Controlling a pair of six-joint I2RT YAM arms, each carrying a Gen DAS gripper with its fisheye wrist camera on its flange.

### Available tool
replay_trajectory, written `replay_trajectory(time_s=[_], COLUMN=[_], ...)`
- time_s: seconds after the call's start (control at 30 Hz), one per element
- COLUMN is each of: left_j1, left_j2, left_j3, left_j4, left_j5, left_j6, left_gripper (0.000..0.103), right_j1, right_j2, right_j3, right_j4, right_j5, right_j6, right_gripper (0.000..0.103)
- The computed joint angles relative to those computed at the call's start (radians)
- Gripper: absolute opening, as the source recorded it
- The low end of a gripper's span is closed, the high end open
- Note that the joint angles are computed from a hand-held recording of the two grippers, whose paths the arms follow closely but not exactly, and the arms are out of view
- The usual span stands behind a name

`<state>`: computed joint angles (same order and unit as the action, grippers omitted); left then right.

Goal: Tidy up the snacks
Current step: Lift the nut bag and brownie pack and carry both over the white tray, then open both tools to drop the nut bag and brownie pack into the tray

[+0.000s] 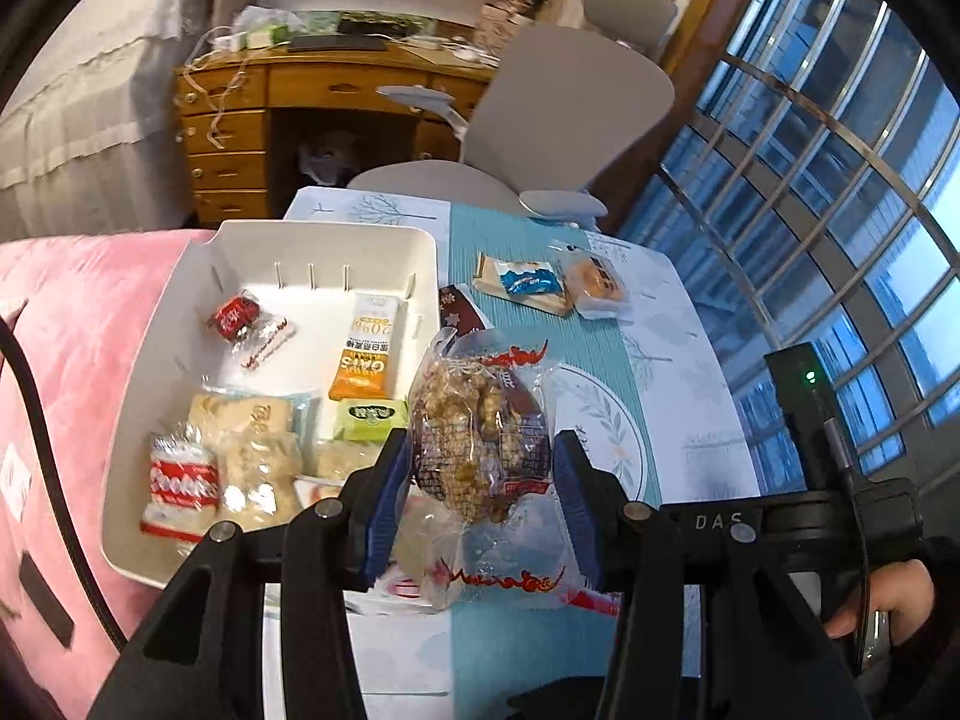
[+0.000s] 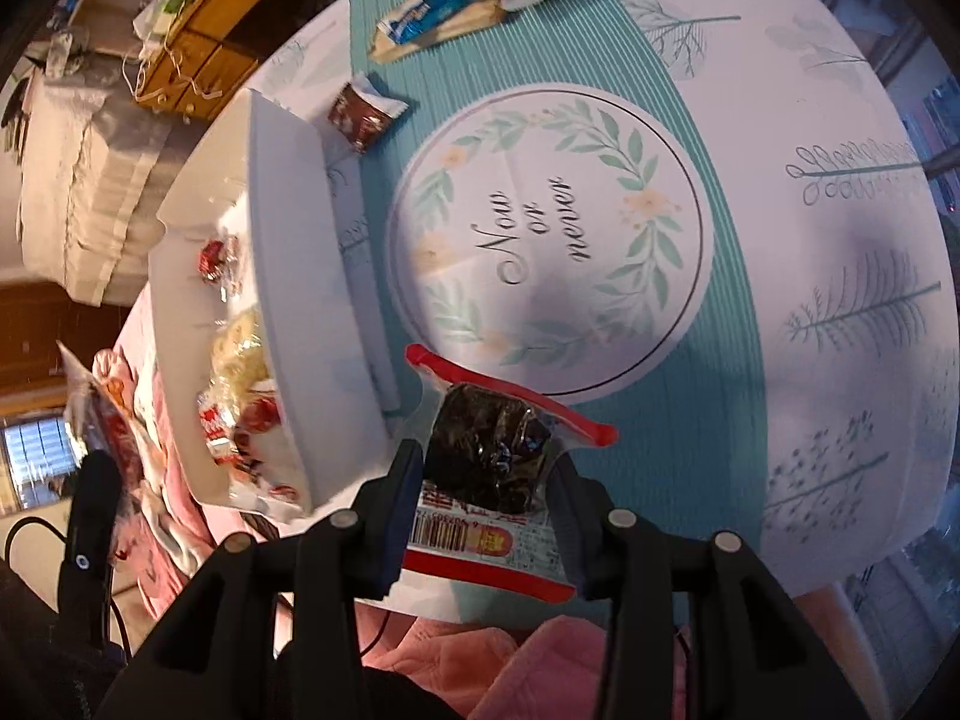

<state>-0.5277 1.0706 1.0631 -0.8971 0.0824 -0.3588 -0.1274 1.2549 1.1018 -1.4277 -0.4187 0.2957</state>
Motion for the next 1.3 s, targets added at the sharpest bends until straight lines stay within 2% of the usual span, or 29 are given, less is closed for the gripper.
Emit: replay_trajectory(time_s=[0.3, 0.4, 0.57, 0.77, 0.93, 1.07, 1.13, 1.17, 1.23, 1.3], left_j1=[0.333, 0.427, 0.560, 0.635, 0.636, 0.625, 0.632, 0.634, 0.633, 0.624], left_j2=[0.042, 0.087, 0.182, 0.310, 0.444, 0.492, 0.507, 0.515, 0.531, 0.552], left_j3=[0.063, 0.089, 0.164, 0.294, 0.469, 0.552, 0.582, 0.597, 0.627, 0.662], left_j4=[-0.102, -0.132, -0.218, -0.305, -0.417, -0.441, -0.446, -0.454, -0.468, -0.493], left_j5=[0.236, 0.288, 0.366, 0.406, 0.366, 0.311, 0.316, 0.318, 0.309, 0.305], left_j6=[0.375, 0.492, 0.660, 0.769, 0.794, 0.793, 0.778, 0.776, 0.772, 0.767], left_gripper=[0.047, 0.047, 0.047, 0.047, 0.047, 0.047, 0.052, 0.061, 0.063, 0.063], right_j1=[0.325, 0.448, 0.602, 0.712, 0.762, 0.779, 0.781, 0.781, 0.781, 0.780], right_j2=[-0.110, -0.124, -0.115, -0.056, 0.041, 0.089, 0.098, 0.097, 0.097, 0.091], right_j3=[0.008, 0.013, 0.032, 0.065, 0.160, 0.212, 0.224, 0.224, 0.228, 0.232], right_j4=[0.158, 0.226, 0.320, 0.410, 0.412, 0.419, 0.436, 0.444, 0.441, 0.432], right_j5=[0.106, 0.186, 0.318, 0.404, 0.453, 0.479, 0.490, 0.491, 0.503, 0.515], right_j6=[0.445, 0.586, 0.730, 0.780, 0.734, 0.698, 0.673, 0.663, 0.648, 0.641], right_gripper=[0.041, 0.041, 0.041, 0.041, 0.041, 0.043, 0.044, 0.045, 0.054, 0.057])
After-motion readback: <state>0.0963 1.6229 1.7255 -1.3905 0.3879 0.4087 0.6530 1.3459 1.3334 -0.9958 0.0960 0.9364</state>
